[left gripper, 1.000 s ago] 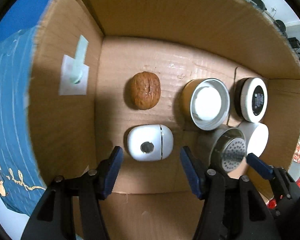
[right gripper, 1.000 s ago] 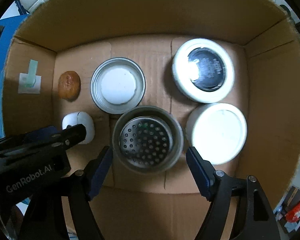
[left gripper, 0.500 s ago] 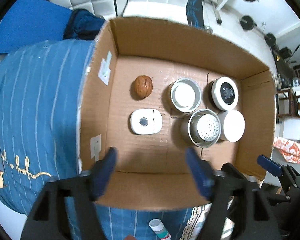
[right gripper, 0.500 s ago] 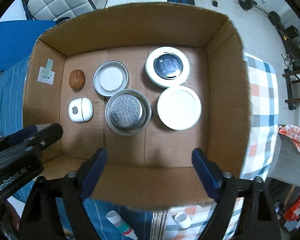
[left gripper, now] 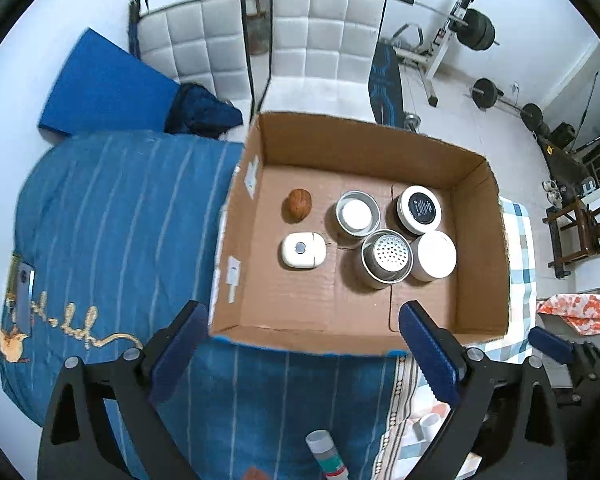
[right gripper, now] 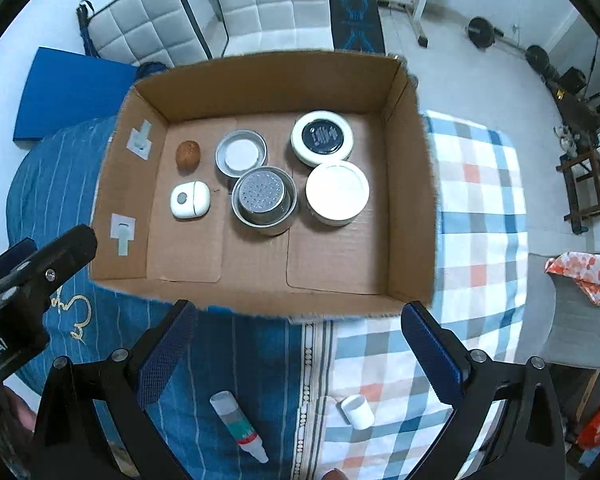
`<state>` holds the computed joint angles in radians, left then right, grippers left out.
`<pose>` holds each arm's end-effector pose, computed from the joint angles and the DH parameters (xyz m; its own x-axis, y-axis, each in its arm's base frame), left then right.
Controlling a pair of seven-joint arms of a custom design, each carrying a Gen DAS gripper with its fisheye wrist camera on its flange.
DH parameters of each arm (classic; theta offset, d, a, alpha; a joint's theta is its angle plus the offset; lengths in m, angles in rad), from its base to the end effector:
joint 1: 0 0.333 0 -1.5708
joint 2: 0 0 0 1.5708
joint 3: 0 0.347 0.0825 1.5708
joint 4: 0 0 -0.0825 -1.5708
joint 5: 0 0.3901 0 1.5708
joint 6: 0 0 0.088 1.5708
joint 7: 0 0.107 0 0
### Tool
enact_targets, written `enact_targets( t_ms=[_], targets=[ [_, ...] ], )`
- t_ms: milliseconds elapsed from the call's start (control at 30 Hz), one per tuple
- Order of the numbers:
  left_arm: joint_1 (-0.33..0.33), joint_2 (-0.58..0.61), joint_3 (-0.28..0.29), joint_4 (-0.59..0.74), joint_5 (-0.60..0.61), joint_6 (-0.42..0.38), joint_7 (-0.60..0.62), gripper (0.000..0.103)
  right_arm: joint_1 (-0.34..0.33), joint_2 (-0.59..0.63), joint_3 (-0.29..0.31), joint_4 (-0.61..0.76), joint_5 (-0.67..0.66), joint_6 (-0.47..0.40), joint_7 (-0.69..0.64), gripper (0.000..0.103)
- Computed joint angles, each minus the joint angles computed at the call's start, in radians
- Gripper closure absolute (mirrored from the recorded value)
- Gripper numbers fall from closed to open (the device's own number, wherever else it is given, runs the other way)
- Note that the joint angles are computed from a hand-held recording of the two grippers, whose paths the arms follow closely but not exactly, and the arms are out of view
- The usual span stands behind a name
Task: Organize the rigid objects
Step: 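Open both tools to release the case and cup, then lift out, then grasp the white-teal tube with left tool while right tool grasps the small white cup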
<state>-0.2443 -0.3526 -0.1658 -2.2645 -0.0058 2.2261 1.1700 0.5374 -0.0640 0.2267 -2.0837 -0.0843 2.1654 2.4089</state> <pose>0.4284 -0.1952 0.5574 -0.0163 -0.9973 0.0713 -0.9538 -0.0059 -0.3005 0.3982 0.3799 0.4958 -0.0275 -0.9986 -0.0446 -0.9863 0.0344 -0.1614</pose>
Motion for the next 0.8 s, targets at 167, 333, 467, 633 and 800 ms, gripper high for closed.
enact_targets(
  t_ms=[167, 333, 467, 633, 800],
  targets=[
    [-0.007, -0.1, -0.015, -0.053, 0.034, 0.009, -0.031, 0.005, 0.002, -0.088, 0.027, -0.042, -0.067, -0.009, 0.061, 0.0],
    [-0.027, -0.175, -0.02, -0.077, 0.054, -0.006, -0.049, 0.005, -0.008, -0.16, 0.055, -0.07, -0.092, -0.019, 0.094, 0.0],
    [-0.046, -0.214, -0.014, -0.089, 0.045, -0.011, -0.058, 0.005, -0.017, -0.209, 0.075, -0.091, -0.092, -0.022, 0.103, 0.0],
    [-0.065, -0.245, -0.011, -0.093, 0.034, -0.02, -0.065, 0.005, -0.027, -0.254, 0.097, -0.108, -0.088, -0.026, 0.11, 0.0],
    [-0.082, -0.254, -0.008, -0.101, 0.01, -0.034, -0.069, 0.005, -0.034, -0.295, 0.105, -0.147, -0.069, -0.016, 0.104, 0.0]
  ],
)
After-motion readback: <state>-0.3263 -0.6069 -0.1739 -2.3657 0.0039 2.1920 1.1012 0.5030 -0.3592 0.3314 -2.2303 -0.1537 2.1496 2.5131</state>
